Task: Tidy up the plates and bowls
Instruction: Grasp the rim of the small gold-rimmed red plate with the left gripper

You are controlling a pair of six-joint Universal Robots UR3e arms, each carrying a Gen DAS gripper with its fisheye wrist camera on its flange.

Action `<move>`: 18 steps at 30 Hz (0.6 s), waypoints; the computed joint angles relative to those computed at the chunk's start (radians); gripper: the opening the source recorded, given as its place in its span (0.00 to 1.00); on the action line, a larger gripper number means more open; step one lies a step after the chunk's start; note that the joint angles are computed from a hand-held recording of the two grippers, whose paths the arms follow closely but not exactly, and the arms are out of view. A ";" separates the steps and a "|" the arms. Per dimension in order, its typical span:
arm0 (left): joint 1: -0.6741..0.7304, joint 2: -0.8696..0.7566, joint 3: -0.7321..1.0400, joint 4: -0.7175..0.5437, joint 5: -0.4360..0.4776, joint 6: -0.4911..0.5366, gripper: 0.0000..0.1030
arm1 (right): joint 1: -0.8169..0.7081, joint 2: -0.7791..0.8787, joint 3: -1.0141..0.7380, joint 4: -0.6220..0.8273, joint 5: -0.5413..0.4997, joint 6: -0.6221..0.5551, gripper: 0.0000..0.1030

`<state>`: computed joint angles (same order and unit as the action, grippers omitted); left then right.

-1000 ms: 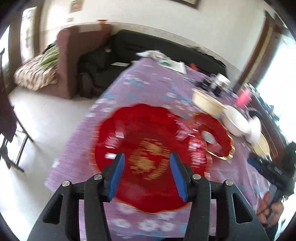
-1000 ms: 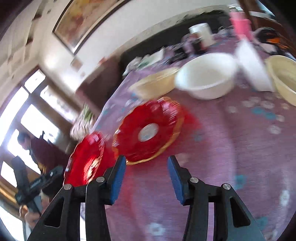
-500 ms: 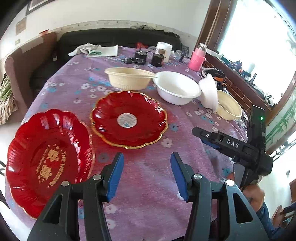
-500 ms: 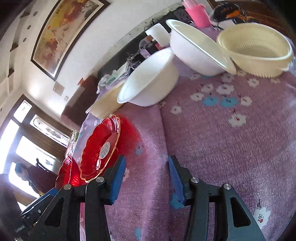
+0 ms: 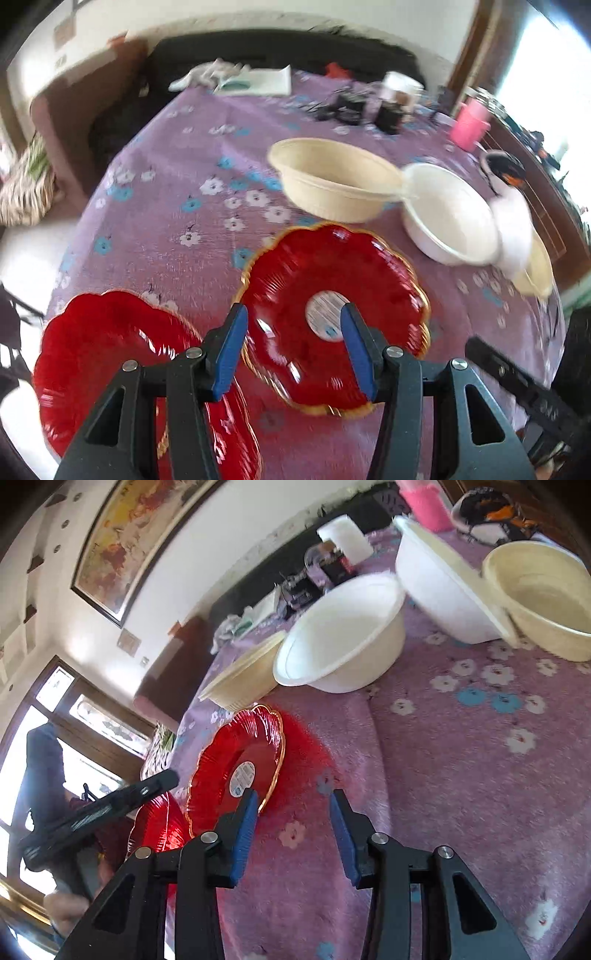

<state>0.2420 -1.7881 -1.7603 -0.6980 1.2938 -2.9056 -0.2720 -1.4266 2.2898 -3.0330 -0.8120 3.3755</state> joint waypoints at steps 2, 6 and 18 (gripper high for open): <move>-0.012 -0.081 0.088 -0.027 0.044 -0.029 0.49 | 0.017 0.056 -0.066 0.035 0.009 0.009 0.39; -0.026 -0.165 0.175 -0.053 0.079 -0.064 0.49 | 0.063 0.138 -0.160 0.056 -0.004 0.051 0.39; -0.039 -0.048 0.003 -0.025 0.021 -0.029 0.26 | 0.085 0.130 -0.166 0.104 -0.042 0.000 0.14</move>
